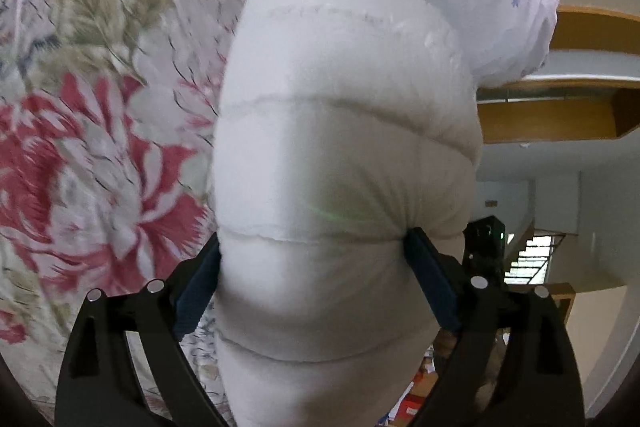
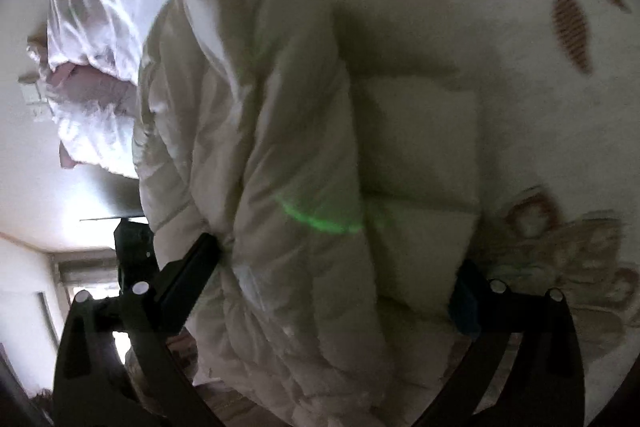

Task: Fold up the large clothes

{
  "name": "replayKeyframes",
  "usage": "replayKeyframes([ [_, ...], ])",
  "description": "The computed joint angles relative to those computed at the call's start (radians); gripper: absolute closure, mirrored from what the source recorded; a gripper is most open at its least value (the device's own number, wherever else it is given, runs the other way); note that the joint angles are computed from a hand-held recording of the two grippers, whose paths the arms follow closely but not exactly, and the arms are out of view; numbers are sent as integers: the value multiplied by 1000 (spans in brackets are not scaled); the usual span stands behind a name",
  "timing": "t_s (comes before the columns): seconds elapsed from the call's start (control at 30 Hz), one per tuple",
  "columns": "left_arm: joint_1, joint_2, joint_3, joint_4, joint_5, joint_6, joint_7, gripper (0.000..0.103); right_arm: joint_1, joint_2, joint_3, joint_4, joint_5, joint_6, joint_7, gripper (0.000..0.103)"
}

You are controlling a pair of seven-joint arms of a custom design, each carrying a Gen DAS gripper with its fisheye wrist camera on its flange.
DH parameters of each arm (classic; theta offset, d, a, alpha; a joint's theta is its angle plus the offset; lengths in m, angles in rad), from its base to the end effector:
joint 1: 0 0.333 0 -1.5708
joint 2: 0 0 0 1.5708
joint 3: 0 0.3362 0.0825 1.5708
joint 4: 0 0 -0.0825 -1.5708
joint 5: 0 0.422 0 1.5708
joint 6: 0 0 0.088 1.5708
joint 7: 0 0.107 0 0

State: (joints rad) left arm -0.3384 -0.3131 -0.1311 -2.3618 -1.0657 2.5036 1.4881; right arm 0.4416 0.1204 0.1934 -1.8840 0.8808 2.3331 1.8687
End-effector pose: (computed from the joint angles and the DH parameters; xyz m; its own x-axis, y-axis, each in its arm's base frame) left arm 0.4582 -0.2294 0.4956 0.2095 -0.6135 0.7614 -0.9317 -0.3616 -0.0349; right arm 0.5264 0.3982 0.4888 -0.1892 -0.6799 -0.7084 -0.9819 0.1388 0.1290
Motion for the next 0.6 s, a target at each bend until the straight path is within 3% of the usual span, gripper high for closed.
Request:
replayKeyframes([
  [0.17, -10, 7, -7, 1, -28, 11, -2, 15, 3, 36, 19, 22, 82, 14, -67, 4],
  [0.27, -18, -27, -3, -28, -60, 25, 21, 31, 3, 48, 33, 22, 163, 33, -113, 23],
  [0.33, -26, -59, 14, -59, -105, 37, 65, 45, 2, 46, 41, 11, 231, 54, -151, 44],
  [0.43, -37, -103, 20, -89, -147, 66, 114, 54, 8, 50, 50, 20, 315, 73, -221, 63],
  [0.6, -28, -182, 53, -129, -143, 87, 166, 57, 29, 114, 69, 130, 363, 85, -306, 71],
])
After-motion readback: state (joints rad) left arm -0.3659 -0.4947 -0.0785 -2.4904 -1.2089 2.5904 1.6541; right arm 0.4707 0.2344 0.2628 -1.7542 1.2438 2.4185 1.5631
